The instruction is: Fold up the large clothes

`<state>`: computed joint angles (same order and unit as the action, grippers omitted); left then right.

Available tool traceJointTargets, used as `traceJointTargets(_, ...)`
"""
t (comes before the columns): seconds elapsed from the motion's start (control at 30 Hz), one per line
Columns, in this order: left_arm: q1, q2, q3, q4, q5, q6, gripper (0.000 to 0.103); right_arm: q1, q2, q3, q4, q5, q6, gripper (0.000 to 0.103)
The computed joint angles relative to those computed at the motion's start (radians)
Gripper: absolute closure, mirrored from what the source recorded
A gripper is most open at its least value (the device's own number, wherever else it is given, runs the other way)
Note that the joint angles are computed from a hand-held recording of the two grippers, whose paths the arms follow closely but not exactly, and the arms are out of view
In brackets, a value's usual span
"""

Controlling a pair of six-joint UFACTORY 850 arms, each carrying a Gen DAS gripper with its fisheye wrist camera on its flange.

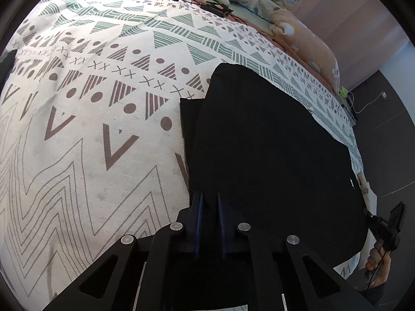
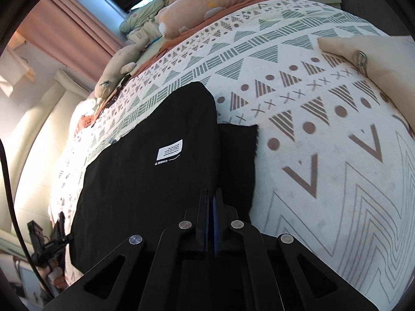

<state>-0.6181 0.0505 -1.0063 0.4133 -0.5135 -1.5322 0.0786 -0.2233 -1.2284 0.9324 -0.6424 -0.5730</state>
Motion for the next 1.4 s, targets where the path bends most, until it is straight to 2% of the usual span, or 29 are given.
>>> traceJointTargets(0.2,0.003,-0.018,-0.013,-0.042,-0.011,0.027,0.091,-0.018,0.009,0.043,0.063,-0.001,0.007,0.101)
traceJointTargets(0.27,0.006,-0.008,-0.007,-0.062,-0.011,0.038,0.086,-0.012,0.010,0.041,0.057,0.015,0.020,0.101)
traceJointTargets(0.3,0.006,-0.001,-0.001,-0.067,-0.009,0.036,0.081,-0.010,0.012,0.040,0.049,0.019,0.031,0.101)
traceJointTargets(0.37,0.005,0.022,0.021,-0.081,0.002,0.020,0.062,-0.011,0.019,0.040,0.020,0.021,0.072,0.094)
traceJointTargets(0.4,-0.001,0.036,0.036,-0.066,0.013,-0.010,0.047,-0.015,0.030,0.047,0.013,0.017,0.084,0.088)
traceJointTargets(0.43,-0.012,0.055,0.055,-0.026,0.028,-0.063,0.037,-0.021,0.043,0.058,0.024,0.012,0.073,0.078)
traceJointTargets(0.47,-0.023,0.071,0.072,0.013,0.035,-0.111,0.035,-0.024,0.054,0.068,0.027,0.013,0.068,0.070)
traceJointTargets(0.5,-0.034,0.086,0.088,0.043,0.039,-0.152,0.034,-0.028,0.074,0.087,0.036,0.017,0.052,0.054)
traceJointTargets(0.53,-0.043,0.099,0.103,0.054,0.046,-0.178,0.034,-0.031,0.092,0.103,0.034,0.023,0.046,0.046)
traceJointTargets(0.7,-0.091,0.156,0.181,0.122,0.108,-0.335,0.034,-0.060,0.153,0.177,0.067,-0.013,0.016,0.045)
traceJointTargets(0.83,-0.132,0.185,0.226,0.224,0.141,-0.501,0.034,-0.091,0.200,0.268,0.196,-0.067,-0.080,0.030)
traceJointTargets(0.93,-0.146,0.189,0.247,0.251,0.184,-0.556,0.034,-0.104,0.216,0.321,0.266,-0.118,-0.136,0.030)
traceJointTargets(1.0,-0.154,0.186,0.249,0.297,0.184,-0.610,0.034,-0.102,0.217,0.345,0.298,-0.129,-0.155,0.030)
traceJointTargets(1.1,-0.143,0.185,0.264,0.436,0.223,-0.776,0.035,-0.104,0.181,0.356,0.370,-0.194,-0.180,0.030)
traceJointTargets(1.17,-0.119,0.176,0.273,0.518,0.283,-0.886,0.035,-0.103,0.142,0.351,0.420,-0.251,-0.197,0.030)
traceJointTargets(1.23,-0.103,0.155,0.260,0.531,0.307,-0.899,0.036,-0.099,0.124,0.351,0.495,-0.254,-0.231,0.030)
traceJointTargets(1.37,-0.099,0.131,0.240,0.552,0.297,-0.919,0.041,-0.092,0.101,0.345,0.595,-0.241,-0.244,0.030)
traceJointTargets(1.4,-0.100,0.129,0.238,0.534,0.291,-0.904,0.048,-0.086,0.098,0.341,0.604,-0.221,-0.242,0.032)
